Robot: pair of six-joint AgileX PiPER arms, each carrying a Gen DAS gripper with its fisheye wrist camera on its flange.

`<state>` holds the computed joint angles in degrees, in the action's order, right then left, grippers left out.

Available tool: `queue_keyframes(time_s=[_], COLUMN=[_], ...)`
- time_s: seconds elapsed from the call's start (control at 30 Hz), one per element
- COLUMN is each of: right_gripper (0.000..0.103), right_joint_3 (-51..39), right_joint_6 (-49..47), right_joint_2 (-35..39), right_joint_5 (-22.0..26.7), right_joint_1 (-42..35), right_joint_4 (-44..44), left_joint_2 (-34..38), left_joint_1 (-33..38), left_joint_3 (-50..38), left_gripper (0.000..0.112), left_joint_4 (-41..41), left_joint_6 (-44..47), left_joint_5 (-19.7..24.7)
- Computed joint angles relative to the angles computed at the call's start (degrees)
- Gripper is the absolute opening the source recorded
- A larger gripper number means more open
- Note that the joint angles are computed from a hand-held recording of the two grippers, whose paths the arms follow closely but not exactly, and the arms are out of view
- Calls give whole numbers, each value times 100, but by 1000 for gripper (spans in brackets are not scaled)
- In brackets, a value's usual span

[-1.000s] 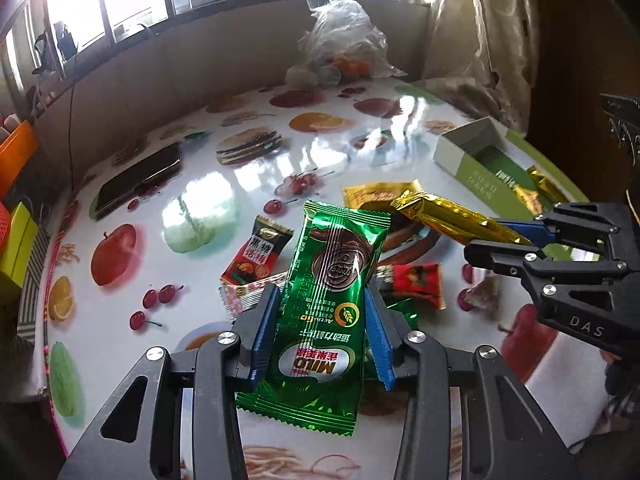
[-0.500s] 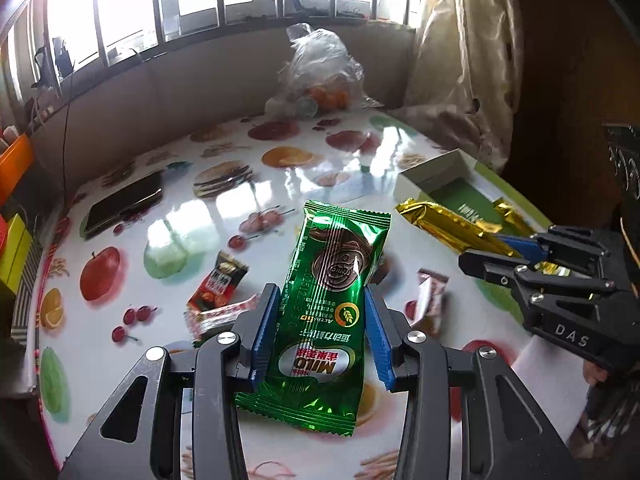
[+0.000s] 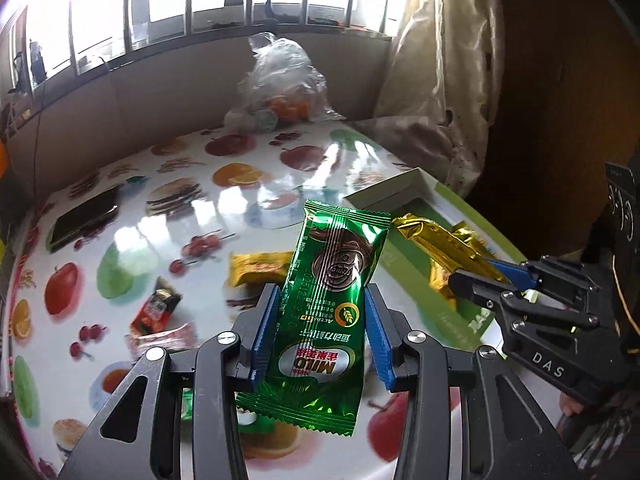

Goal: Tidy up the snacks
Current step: 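Lift both held snacks and carry them toward the green box, then open left tool dropping Milo packet into box while right tool releases wafer bar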

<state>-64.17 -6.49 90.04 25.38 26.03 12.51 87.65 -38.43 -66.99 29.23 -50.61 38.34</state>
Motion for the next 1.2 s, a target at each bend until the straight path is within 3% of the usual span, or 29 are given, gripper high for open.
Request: queue_keyframes(time_s=[0.53, 0.73, 1.2], right_gripper=[22, 22, 23], right_joint_3=[370, 431, 437], right_joint_6=[7, -293, -466], right_joint_2=[-122, 6, 351], right_joint_5=[-118, -145, -351], right_joint_1=[-907, -1150, -1325], right_joint_4=[-126, 193, 288], left_joint_2=[1231, 1673, 2551], left_joint_1=[-162, -143, -183], left_joint_3=[-1258, -1692, -2694], left_gripper=[43, 43, 43], left_joint_4=[-672, -941, -1209], left_joint_6=[334, 484, 690], left_joint_5=[-118, -101, 278])
